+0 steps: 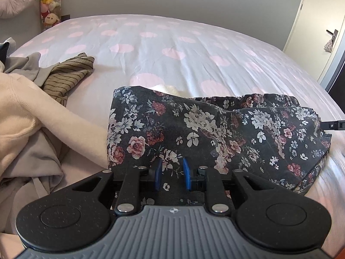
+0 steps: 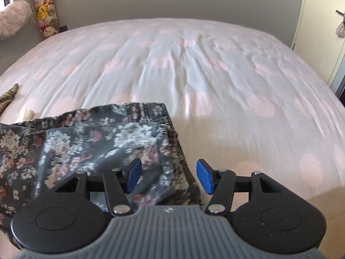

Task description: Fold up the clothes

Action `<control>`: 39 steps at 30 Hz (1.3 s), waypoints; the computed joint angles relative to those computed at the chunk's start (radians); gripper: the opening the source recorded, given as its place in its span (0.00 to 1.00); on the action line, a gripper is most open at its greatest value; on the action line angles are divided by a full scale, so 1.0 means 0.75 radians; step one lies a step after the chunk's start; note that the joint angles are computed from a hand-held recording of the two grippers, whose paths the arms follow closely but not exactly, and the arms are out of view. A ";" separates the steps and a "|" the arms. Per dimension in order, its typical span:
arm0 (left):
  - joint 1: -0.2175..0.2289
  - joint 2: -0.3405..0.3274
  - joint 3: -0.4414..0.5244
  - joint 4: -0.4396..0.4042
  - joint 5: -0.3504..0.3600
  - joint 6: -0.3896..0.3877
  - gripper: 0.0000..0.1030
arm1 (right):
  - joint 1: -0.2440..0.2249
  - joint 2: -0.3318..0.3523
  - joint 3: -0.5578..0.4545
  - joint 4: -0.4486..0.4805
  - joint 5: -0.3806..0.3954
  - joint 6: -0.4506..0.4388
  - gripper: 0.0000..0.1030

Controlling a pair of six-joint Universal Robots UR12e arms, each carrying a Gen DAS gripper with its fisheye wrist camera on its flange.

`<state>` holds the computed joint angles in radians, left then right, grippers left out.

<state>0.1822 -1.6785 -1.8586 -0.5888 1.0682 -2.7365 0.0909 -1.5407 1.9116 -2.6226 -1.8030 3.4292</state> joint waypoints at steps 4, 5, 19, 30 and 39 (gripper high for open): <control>-0.006 -0.005 -0.002 0.021 0.018 0.007 0.19 | -0.084 0.018 -0.003 0.052 0.161 -0.038 0.52; -0.008 -0.006 -0.002 0.026 0.022 0.008 0.19 | -0.100 0.023 -0.003 0.061 0.203 -0.054 0.53; -0.019 -0.012 -0.004 0.062 0.053 0.012 0.19 | -0.179 0.037 0.023 0.075 0.447 0.041 0.58; -0.011 -0.008 -0.004 0.050 0.035 0.024 0.19 | -0.169 0.000 -0.038 0.172 0.458 0.045 0.21; 0.011 0.002 -0.008 0.055 -0.027 -0.010 0.24 | -0.070 -0.001 -0.185 0.293 0.335 -0.042 0.19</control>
<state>0.1903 -1.6772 -1.8649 -0.5479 1.0476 -2.7438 0.0383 -1.5415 1.7728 -2.4031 -1.5520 3.3974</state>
